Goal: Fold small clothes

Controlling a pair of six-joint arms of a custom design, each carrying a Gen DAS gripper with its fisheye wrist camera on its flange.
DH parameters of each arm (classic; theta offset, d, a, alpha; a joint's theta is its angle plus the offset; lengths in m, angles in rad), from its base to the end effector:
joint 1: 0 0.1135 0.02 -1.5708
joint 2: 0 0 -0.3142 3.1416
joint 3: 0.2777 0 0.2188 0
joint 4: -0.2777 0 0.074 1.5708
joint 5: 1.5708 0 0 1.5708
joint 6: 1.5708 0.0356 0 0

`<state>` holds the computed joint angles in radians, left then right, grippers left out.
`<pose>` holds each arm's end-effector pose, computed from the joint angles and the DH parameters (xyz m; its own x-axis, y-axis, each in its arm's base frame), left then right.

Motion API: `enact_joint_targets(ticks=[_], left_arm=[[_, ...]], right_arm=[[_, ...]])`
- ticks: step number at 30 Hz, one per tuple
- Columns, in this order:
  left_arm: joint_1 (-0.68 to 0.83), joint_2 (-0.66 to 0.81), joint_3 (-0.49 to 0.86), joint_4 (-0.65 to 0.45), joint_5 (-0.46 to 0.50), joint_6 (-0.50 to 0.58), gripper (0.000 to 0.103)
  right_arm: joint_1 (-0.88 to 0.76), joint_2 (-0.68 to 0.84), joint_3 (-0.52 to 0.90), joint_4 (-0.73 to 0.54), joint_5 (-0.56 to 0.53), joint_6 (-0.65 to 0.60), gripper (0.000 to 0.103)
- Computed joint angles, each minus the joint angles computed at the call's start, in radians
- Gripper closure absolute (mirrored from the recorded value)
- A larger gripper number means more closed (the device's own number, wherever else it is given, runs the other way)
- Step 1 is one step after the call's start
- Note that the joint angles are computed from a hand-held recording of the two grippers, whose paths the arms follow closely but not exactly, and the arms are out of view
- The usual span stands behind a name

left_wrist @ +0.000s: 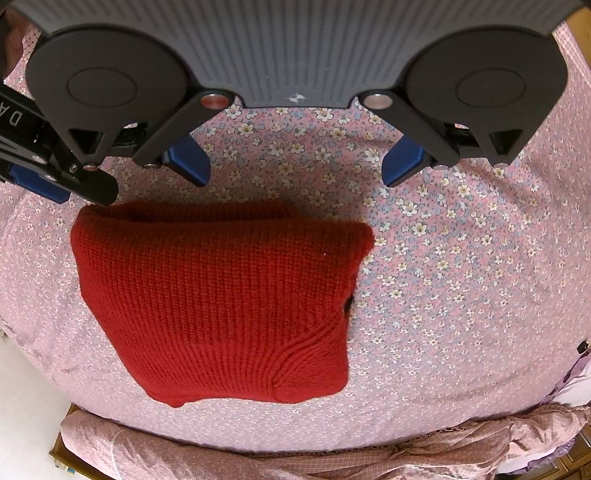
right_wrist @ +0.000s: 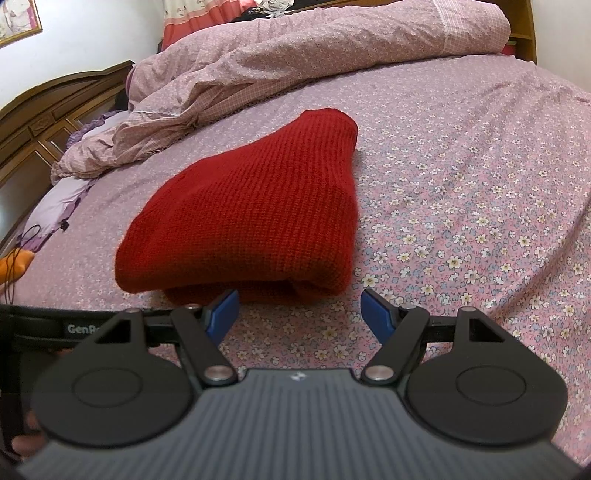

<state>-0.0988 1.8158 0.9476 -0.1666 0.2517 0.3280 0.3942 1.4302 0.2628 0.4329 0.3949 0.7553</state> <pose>0.3309 -0.0417 0.2032 -0.7384 0.3867 -0.5525 0.4859 0.8732 -0.0382 0.1835 0.0615 0.1830 -0.5128 0.4720 -0.7171 0.3580 0.8768 0.3210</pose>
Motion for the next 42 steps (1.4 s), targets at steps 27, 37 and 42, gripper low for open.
enact_joint_targets(ticks=[27, 37, 42], left_arm=[[0.000, -0.013, -0.026, 0.025, -0.003, 0.005, 0.002], [-0.001, -0.014, -0.024, 0.023, -0.001, 0.006, 0.002], [-0.003, -0.017, -0.028, 0.026, 0.002, 0.008, 0.002]], right_arm=[[-0.003, -0.001, -0.001, 0.001, -0.003, -0.001, 0.029], [-0.001, -0.001, -0.001, 0.001, -0.001, 0.000, 0.029], [-0.001, -0.002, -0.001, 0.000, -0.001, 0.000, 0.029]])
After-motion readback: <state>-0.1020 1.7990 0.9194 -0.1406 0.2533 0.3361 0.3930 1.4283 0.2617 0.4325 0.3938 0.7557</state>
